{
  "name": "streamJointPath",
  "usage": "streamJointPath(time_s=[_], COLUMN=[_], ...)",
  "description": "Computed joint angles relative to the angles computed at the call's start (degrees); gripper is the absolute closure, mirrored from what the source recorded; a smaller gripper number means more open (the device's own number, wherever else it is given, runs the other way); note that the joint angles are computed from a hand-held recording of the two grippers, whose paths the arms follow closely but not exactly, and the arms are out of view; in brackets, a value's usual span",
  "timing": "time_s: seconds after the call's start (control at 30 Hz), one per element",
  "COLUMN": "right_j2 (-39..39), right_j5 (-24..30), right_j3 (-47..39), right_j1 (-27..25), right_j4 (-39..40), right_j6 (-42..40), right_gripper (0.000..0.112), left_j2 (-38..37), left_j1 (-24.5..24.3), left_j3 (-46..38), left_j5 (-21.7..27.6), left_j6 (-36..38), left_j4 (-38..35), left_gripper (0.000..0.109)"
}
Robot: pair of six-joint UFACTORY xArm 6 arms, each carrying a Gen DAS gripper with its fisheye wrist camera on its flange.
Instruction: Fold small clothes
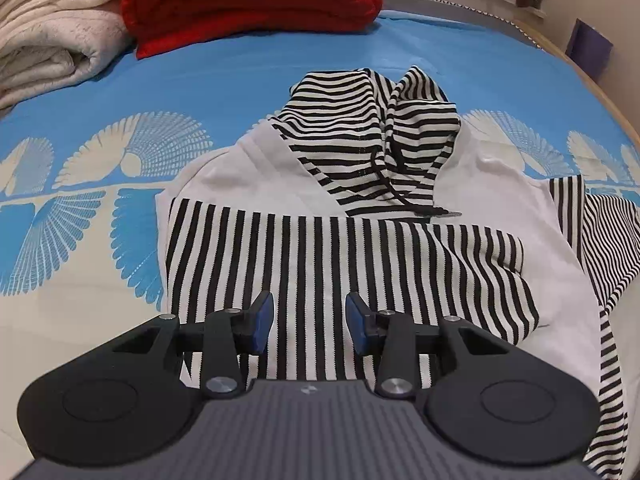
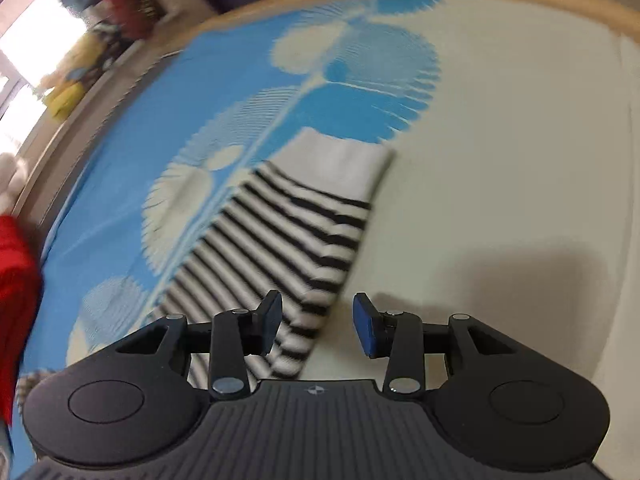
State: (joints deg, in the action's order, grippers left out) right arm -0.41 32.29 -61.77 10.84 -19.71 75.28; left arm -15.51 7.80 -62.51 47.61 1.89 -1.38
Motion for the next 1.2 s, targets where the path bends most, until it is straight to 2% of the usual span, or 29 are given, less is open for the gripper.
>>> streamJointPath(time_s=[0.13, 0.27, 0.3, 0.37, 0.4, 0.43, 0.5, 0.57, 0.6, 0.63, 0.7, 0.87, 0.97, 1.07, 1.13, 1.2], right_j2=[0.9, 2.6, 3.1, 3.3, 3.0, 2.5, 1.5, 0.8, 1.0, 1.3, 1.8, 2.4, 2.3, 4.5, 6.6, 8.9], right_j5=[-9.1, -13.2, -13.4, -13.2, -13.4, -11.5, -3.6, 1.1, 2.2, 1.2, -2.0, -0.8, 3.1, 5.9, 4.4, 0.7], right_j3=[3.7, 3.2, 2.9, 2.4, 2.6, 2.2, 0.3, -1.0, -1.5, -1.4, -0.3, -0.7, -3.4, -10.4, -15.6, -20.6], right_j1=[-2.6, -3.4, -3.3, -3.3, -3.4, -3.2, -1.5, -0.1, 0.2, -0.1, -1.1, -1.4, 0.3, 4.7, 8.3, 12.1], right_j4=[-2.5, -6.4, -7.2, -7.2, -9.2, -13.5, -21.0, -22.3, -20.9, -18.0, -11.5, -12.1, -19.4, -27.9, -32.2, -32.7], right_j6=[5.5, 8.4, 8.9, 9.0, 11.2, 15.9, 23.9, 26.8, 25.8, 23.3, 18.4, 18.0, 21.7, 16.6, 11.1, 5.3], right_gripper=[0.070, 0.071, 0.074, 0.108, 0.108, 0.109, 0.109, 0.109, 0.109, 0.103, 0.101, 0.099, 0.107, 0.107, 0.107, 0.107], left_j2=[0.9, 1.3, 1.4, 1.6, 1.6, 1.7, 1.8, 1.8, 1.7, 1.7, 1.5, 0.9, 1.0, 1.3, 1.4, 1.5], left_j1=[-0.1, -0.4, -0.4, -0.4, -0.4, -0.5, -0.5, -0.5, -0.4, -0.4, -0.2, 1.0, 2.4, 4.2, 5.5, 7.1], left_j3=[-0.5, -0.6, -0.6, -0.7, -0.8, -0.9, -1.0, -1.0, -1.0, -1.0, -1.0, -0.9, -1.4, -2.5, -3.4, -4.1], left_j5=[0.1, -0.2, -0.2, -0.2, -0.2, -0.2, -0.2, -0.3, -0.3, -0.2, -0.1, 0.0, 0.3, 1.1, 1.6, 2.1], left_j6=[-0.5, 0.1, 0.0, -0.3, -0.4, -0.5, -0.6, -0.3, -0.2, -0.2, -0.2, 0.4, -0.2, -2.1, -3.2, -3.8], left_j4=[0.0, 0.2, 0.2, 0.4, 0.4, 0.5, 0.5, 0.0, -0.1, -0.2, -0.3, -0.7, -0.8, -1.2, -2.3, -3.6], left_gripper=[0.065, 0.065, 0.065, 0.065, 0.065, 0.065, 0.065, 0.065, 0.065, 0.065, 0.065, 0.065, 0.065, 0.065, 0.065, 0.065])
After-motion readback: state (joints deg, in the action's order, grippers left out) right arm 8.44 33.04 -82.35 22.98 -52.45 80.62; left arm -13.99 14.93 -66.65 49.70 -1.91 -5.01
